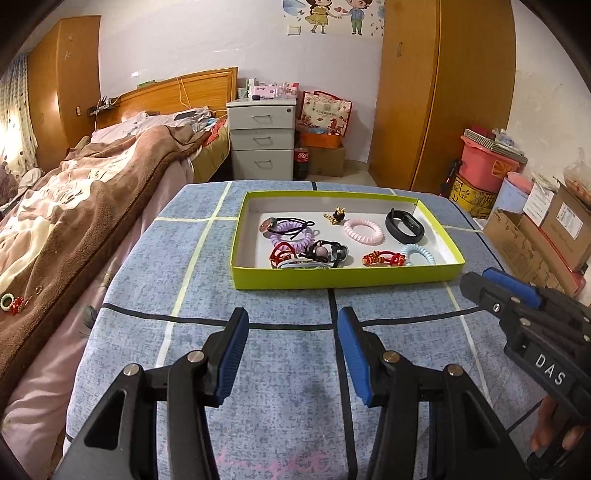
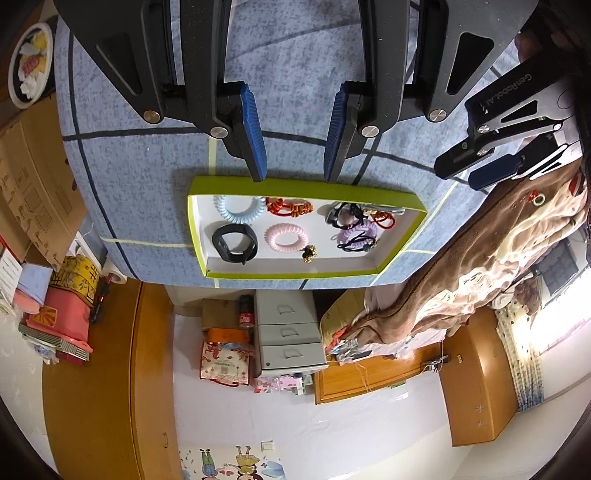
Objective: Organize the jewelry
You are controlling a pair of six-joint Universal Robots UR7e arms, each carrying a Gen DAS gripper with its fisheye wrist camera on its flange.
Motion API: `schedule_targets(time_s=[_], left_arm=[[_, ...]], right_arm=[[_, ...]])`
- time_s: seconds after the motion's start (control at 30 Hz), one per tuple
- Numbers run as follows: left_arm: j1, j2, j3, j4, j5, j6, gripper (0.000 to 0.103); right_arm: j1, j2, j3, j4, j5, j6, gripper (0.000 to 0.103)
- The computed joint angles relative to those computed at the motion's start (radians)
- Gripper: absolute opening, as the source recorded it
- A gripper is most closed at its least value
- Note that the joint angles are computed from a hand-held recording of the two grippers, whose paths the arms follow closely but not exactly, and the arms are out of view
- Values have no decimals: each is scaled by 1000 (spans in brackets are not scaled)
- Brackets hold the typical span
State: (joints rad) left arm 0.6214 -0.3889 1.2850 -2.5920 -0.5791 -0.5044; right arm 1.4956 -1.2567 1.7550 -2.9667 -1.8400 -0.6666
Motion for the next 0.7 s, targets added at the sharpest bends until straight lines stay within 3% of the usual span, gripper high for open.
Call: schedule_targets(time_s=[0.7], left_arm=[[1, -7, 7, 18, 3, -29, 52]], right_arm=[[-2, -7, 12, 7, -5, 12, 33]])
